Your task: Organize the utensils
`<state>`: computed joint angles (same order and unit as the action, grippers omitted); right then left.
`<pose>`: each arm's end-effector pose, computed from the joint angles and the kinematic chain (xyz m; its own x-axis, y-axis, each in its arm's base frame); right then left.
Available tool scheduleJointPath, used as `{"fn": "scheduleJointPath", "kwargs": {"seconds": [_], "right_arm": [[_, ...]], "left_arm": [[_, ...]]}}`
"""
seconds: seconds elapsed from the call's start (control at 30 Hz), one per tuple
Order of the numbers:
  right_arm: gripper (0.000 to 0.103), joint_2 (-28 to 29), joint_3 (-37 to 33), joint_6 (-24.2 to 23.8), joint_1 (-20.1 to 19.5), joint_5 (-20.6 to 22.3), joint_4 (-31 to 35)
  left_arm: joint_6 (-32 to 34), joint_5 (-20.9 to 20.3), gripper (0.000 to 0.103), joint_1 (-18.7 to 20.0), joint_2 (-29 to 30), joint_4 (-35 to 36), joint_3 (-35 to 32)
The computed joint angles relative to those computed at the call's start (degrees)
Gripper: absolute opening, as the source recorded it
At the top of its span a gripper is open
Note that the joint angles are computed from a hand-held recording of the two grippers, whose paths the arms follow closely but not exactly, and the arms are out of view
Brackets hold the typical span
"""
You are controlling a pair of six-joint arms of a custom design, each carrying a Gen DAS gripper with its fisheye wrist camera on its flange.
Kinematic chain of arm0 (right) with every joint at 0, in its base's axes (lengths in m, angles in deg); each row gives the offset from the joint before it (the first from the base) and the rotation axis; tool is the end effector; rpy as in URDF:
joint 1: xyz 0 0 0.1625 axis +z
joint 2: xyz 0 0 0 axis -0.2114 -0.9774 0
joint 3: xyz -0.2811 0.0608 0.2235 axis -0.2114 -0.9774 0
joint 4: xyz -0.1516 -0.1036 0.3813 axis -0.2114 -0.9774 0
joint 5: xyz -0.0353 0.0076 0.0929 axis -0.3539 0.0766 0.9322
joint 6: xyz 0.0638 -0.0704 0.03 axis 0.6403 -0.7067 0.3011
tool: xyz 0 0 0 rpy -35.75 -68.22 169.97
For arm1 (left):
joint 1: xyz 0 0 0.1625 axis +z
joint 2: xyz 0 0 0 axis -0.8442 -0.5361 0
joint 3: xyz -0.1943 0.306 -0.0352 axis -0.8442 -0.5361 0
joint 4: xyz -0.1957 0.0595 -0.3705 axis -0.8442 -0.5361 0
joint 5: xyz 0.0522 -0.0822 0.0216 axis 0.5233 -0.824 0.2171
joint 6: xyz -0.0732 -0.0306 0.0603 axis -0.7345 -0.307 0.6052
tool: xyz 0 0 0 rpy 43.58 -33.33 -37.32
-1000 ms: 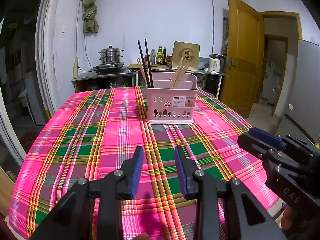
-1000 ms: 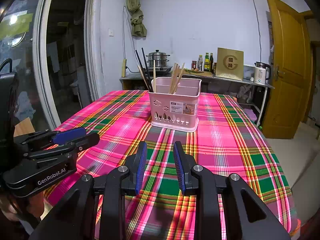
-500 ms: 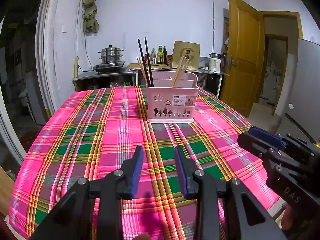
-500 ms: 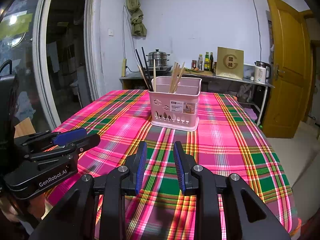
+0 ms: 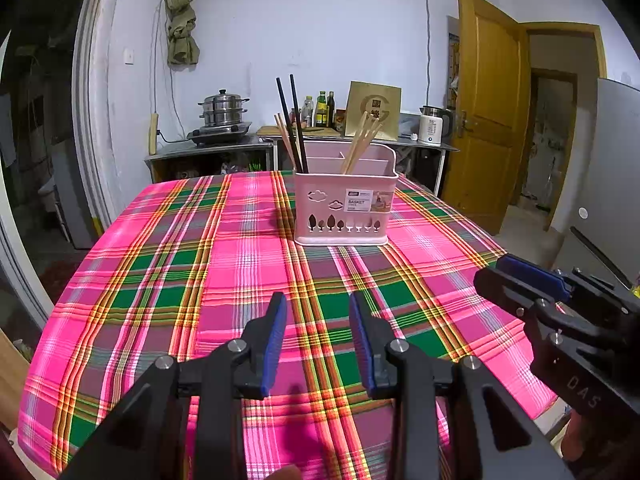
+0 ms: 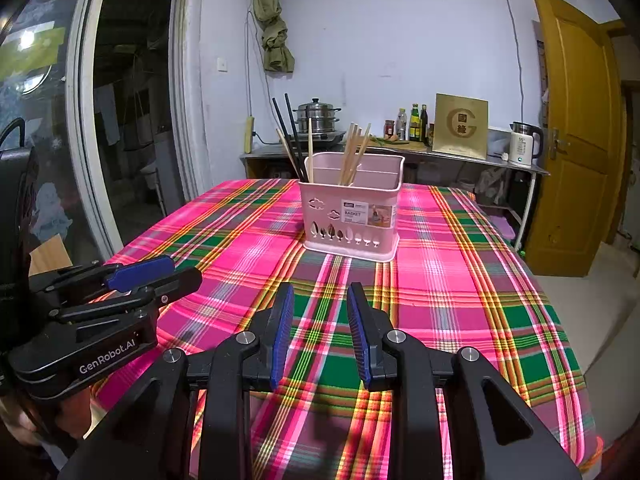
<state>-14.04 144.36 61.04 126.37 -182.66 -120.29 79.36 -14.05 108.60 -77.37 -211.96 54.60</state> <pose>0.2946 -0.4752 0.1497 -0.7322 -0.1045 0.6730 -0.6296 0.4805 -0.6104 -0.1806 -0.5317 0.2355 -0.6969 0.3415 -0.6306 0.7033 0.4973 -0.5079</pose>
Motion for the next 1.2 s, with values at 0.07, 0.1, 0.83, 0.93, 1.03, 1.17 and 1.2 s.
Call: {"fn": "scheduleJointPath", "kwargs": {"seconds": [0.07, 0.1, 0.83, 0.93, 1.03, 1.17, 1.2], "right_arm": [[0.028, 0.0, 0.0, 0.0, 0.0, 0.0, 0.0], [0.028, 0.0, 0.0, 0.0, 0.0, 0.0, 0.0], [0.028, 0.4, 0.0, -0.1, 0.2, -0.1, -0.3], [0.028, 0.5, 0.0, -0.1, 0.2, -0.1, -0.3], [0.028, 0.5, 0.0, 0.0, 0.2, -0.2, -0.2], [0.028, 0.6, -0.1, 0.1, 0.3, -0.3, -0.1], [0.028, 0.7, -0.2, 0.1, 0.3, -0.3, -0.1]], "left_arm": [[-0.1, 0.0, 0.034, 0.0, 0.1, 0.0, -0.1], [-0.1, 0.0, 0.034, 0.0, 0.1, 0.0, -0.1], [1.0, 3.6, 0.034, -0.8, 0.7, -2.7, 0.5], [0.9, 4.2, 0.034, -0.9, 0.8, -2.9, 0.6], [1.0, 4.5, 0.034, -0.9, 0.9, -3.1, 0.7], [1.0, 4.6, 0.034, -1.0, 1.0, -2.9, 0.7], [1.0, 4.7, 0.034, -1.1, 1.1, -2.9, 0.7]]}}
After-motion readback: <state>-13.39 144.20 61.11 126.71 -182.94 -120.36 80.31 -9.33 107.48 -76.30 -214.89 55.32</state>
